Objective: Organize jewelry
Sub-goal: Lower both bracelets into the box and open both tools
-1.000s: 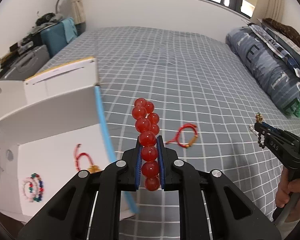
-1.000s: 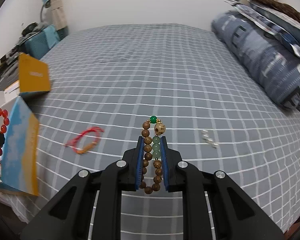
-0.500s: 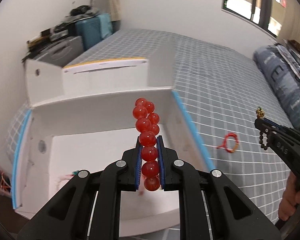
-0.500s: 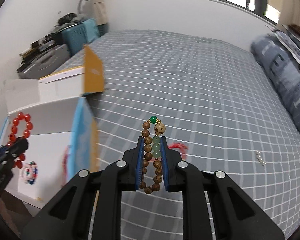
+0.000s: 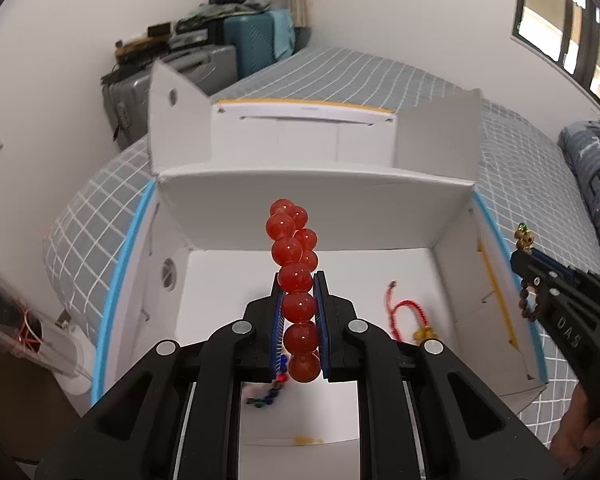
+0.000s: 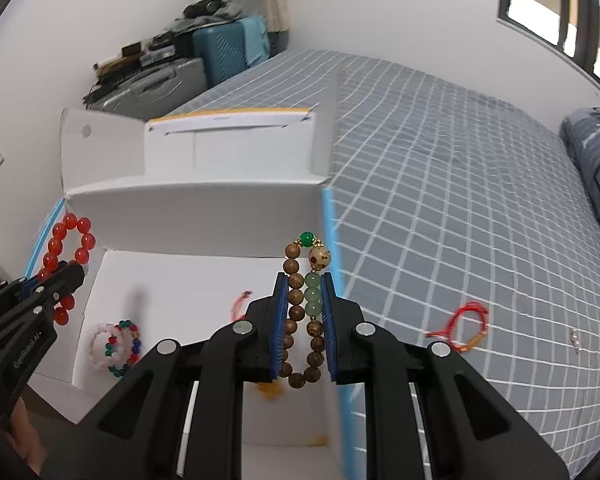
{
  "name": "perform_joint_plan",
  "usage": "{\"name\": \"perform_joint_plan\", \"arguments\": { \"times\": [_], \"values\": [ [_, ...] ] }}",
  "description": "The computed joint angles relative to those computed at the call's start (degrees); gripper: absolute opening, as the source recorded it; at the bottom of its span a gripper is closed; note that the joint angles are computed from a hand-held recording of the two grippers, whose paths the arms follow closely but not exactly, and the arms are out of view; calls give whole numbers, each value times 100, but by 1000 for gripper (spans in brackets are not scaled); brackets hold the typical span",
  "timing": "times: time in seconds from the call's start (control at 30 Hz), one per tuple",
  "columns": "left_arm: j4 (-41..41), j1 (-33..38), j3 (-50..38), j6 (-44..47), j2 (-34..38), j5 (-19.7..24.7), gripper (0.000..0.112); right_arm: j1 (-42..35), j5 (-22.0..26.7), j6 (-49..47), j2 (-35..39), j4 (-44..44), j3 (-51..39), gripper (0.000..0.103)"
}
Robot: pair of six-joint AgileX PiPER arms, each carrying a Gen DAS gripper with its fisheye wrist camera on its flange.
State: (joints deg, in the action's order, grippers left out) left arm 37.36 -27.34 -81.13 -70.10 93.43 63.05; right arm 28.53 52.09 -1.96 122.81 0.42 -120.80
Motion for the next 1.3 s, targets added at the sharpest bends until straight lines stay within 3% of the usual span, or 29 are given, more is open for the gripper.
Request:
{"name": "perform_joint_plan", "arguments": {
  "times": [0.37,0.7,0.8,0.83,0.9,1.13,1.2,1.3],
  "values": [
    [-489,633,570,397,-40,-437,13,361,946,235,1040,-44,-1205,15],
    [-745,823,541,740,180,-544,15,313,1190,127,1230,174,-1398,19],
    [-735,789,541,684,124,-492,16,285,1080,78,1135,248,-1239,33],
    [-730,786,517,690,129,-471,18,280,1065,68,1114,267,-1211,38],
    [-687,773,547,612,94,-464,35,289,1031,63,1062,242,-1147,44],
    [-456,670,602,390,-48,-402,62,318,787,9,795,255,-843,70],
    [-223,575,591,283,-53,-285,76,318,675,-53,692,310,-691,77],
    [-188,556,602,280,-78,-257,81,330,445,-58,511,279,-425,85]
  ]
}}
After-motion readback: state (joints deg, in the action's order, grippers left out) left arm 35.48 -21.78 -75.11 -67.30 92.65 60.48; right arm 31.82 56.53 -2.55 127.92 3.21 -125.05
